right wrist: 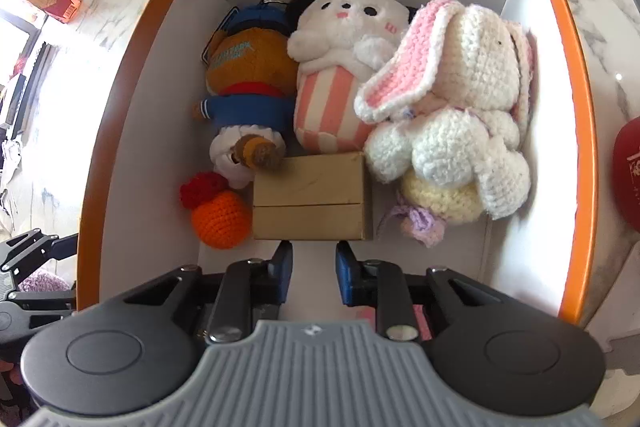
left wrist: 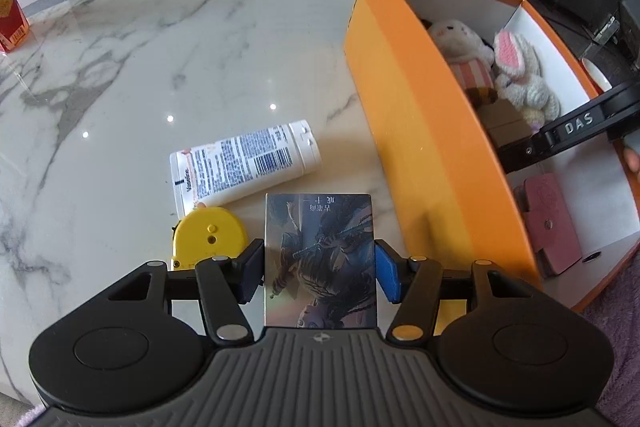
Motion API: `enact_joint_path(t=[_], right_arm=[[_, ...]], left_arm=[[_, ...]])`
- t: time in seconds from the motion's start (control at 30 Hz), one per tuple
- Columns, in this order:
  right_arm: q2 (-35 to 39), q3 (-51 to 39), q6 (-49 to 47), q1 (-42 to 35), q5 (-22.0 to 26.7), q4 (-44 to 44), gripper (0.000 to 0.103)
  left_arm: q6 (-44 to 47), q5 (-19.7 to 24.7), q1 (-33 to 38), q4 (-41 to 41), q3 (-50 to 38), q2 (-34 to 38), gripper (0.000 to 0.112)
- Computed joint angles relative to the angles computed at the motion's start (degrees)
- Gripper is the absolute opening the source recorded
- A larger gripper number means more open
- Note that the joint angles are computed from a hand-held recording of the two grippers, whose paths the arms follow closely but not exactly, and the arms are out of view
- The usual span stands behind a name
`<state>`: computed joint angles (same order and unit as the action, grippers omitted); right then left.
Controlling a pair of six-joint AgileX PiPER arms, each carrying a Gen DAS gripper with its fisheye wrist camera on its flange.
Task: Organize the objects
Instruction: 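Lift the photo card with left tool and lower it into the orange box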
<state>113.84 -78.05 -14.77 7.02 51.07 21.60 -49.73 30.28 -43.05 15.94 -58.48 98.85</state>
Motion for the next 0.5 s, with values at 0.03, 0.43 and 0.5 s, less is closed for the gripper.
enact_joint_path(t=[0.03, 0.43, 0.5], right_arm=[[0.0, 0.4, -0.5, -0.3, -0.3, 0.7, 0.023], [-1.8, 3.6, -6.5, -3.9, 0.0, 6.8, 0.028], [-5.6, 6.0, -8.2, -4.7, -0.2, 6.5, 0.028]], left_arm=[[-0.7, 0.4, -0.2, 0.3, 0.0, -1.2, 0.066], [10.2, 7.4, -5.7, -1.7, -15.5, -1.3, 0.066], [13.4, 8.1, -6.0, -5.2, -19.4, 1.0, 0.066]])
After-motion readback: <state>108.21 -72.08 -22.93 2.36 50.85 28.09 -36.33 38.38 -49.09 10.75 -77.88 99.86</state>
